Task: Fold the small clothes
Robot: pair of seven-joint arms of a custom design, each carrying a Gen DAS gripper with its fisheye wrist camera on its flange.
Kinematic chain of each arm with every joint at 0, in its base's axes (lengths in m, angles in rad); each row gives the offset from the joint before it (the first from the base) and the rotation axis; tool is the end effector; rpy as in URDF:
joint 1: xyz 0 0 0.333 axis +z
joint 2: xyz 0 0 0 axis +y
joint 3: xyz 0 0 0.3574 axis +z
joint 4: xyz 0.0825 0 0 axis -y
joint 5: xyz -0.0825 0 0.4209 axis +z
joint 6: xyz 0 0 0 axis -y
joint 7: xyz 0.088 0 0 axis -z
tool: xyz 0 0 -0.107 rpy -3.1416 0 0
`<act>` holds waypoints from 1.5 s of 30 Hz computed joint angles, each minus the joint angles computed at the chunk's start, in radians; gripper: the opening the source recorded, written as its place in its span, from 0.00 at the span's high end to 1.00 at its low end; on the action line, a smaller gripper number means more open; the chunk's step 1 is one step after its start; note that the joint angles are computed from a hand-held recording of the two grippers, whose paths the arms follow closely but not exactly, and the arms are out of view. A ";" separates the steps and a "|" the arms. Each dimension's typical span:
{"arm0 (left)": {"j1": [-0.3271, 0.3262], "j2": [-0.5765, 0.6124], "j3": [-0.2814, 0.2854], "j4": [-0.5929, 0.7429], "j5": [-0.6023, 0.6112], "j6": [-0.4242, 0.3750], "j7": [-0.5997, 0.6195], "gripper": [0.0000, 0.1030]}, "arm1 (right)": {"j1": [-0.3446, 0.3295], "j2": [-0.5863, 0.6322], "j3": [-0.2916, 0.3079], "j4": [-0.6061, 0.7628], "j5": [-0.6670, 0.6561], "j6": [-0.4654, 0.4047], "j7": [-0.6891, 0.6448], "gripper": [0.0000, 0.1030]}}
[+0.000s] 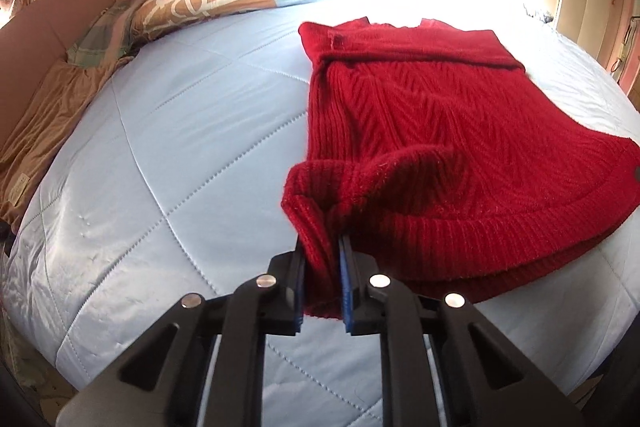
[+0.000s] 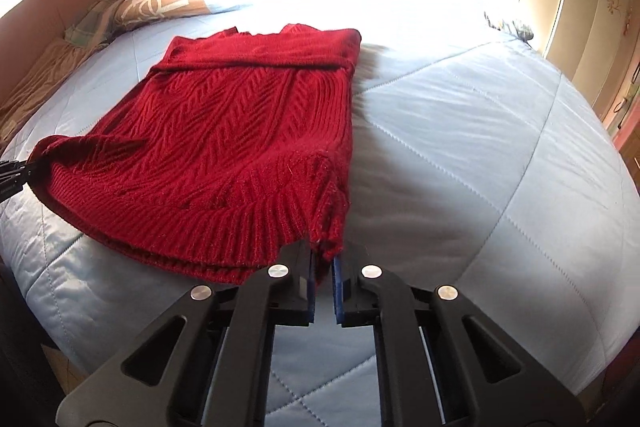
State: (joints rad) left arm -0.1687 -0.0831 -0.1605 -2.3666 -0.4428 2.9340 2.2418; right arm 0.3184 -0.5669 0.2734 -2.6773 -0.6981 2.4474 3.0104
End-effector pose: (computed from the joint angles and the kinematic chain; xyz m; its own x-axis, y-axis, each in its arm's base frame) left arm 0.5345 -0.1549 0.4464 -0.5366 -0.8389 -0.0908 -0.6317 0.4707 -0.6160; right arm 0.3334 0.2249 0.4536 -0.3716 -0.9284 -0.0026 -0.6992 0.2818 -0.6570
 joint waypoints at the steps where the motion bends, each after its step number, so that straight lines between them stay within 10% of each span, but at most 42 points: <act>1: -0.001 0.006 -0.004 0.012 0.003 0.020 -0.009 0.86 | -0.012 0.004 0.003 0.011 -0.020 0.003 0.001 0.94; 9: -0.004 0.126 -0.019 0.151 0.309 0.177 -0.355 0.86 | -0.133 0.105 0.007 0.126 -0.266 0.058 0.074 0.94; 15: -0.143 0.263 0.126 0.310 0.541 0.219 -0.613 0.86 | -0.197 0.221 -0.047 0.225 -0.492 0.147 0.191 0.94; 21: -0.150 0.449 0.103 0.581 0.474 0.140 -0.600 0.87 | -0.216 0.380 -0.145 0.367 -0.629 0.211 0.246 0.94; 38: -0.204 0.964 0.134 1.399 0.590 -0.442 -0.692 0.83 | -0.225 0.731 -0.312 0.632 -0.098 0.343 -0.237 0.90; 42: -0.188 0.907 0.130 1.290 0.608 -0.347 -0.675 0.37 | -0.198 0.713 -0.360 0.592 -0.114 0.455 -0.215 0.62; 45: -0.158 0.854 0.106 1.211 0.588 -0.310 -0.660 0.35 | -0.189 0.696 -0.359 0.571 -0.114 0.454 -0.229 0.59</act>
State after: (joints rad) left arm -0.3265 0.7707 -0.0542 -1.1551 0.1453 2.6240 1.5817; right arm 0.1295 0.1291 -0.0853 -2.1065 -0.8120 2.9010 2.7819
